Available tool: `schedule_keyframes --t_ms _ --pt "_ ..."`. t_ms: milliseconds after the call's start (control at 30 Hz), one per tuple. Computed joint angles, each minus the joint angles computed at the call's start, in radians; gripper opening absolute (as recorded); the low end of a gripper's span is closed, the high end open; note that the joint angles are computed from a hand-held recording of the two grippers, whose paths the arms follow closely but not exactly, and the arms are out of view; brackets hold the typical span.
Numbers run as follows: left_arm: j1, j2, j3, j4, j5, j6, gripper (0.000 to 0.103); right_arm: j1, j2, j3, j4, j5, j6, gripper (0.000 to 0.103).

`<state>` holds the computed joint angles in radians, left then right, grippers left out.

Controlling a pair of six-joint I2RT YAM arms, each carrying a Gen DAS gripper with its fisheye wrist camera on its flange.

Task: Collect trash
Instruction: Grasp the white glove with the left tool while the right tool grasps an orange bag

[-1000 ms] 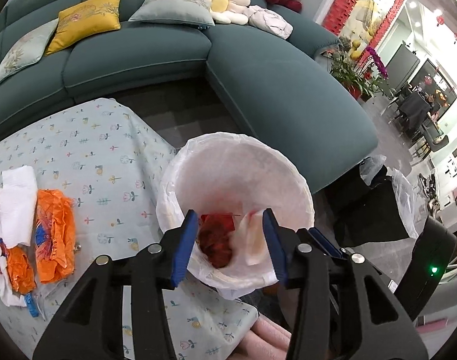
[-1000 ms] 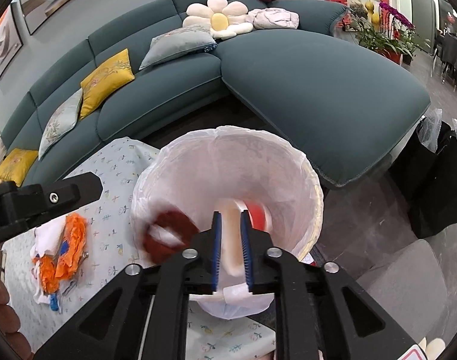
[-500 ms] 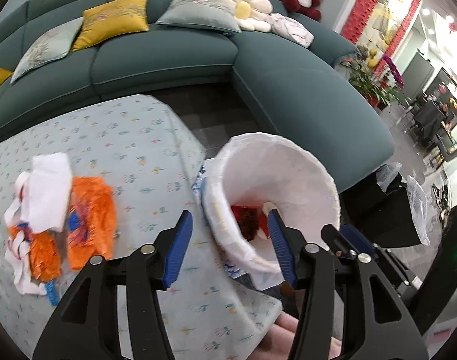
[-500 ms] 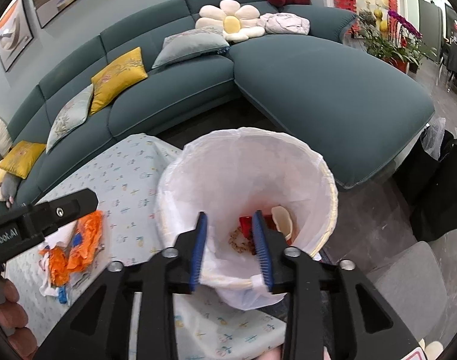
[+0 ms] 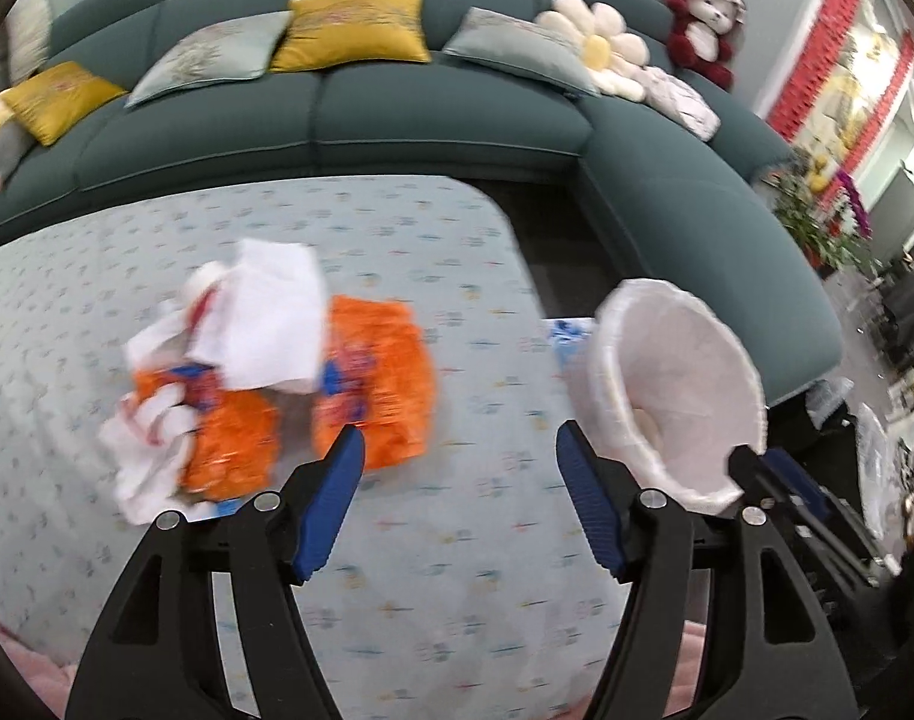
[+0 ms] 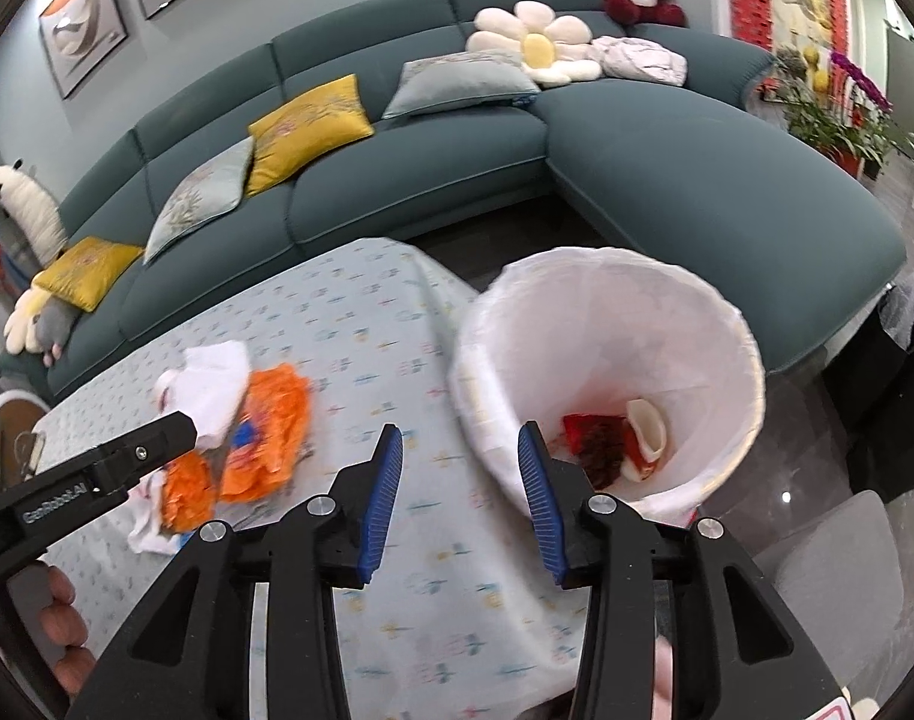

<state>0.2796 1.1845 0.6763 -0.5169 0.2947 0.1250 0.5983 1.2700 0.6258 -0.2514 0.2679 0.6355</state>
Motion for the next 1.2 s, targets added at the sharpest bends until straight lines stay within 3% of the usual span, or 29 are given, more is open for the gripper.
schedule_keyframes --t_ms 200,500,733,1200 --pt "0.248 0.042 -0.007 -0.016 0.058 0.167 0.068 0.141 0.054 0.061 -0.034 0.051 0.067 0.04" --pt "0.558 0.243 0.056 0.019 0.086 0.355 0.073 0.312 0.219 0.184 -0.045 0.094 0.138 0.04" --pt "0.646 0.392 0.107 0.058 0.064 0.415 0.074 0.389 0.379 0.305 -0.043 0.088 0.155 0.04" --pt "0.65 0.644 0.211 0.115 0.047 0.373 0.073 0.421 0.632 0.515 -0.051 0.037 0.129 0.04"
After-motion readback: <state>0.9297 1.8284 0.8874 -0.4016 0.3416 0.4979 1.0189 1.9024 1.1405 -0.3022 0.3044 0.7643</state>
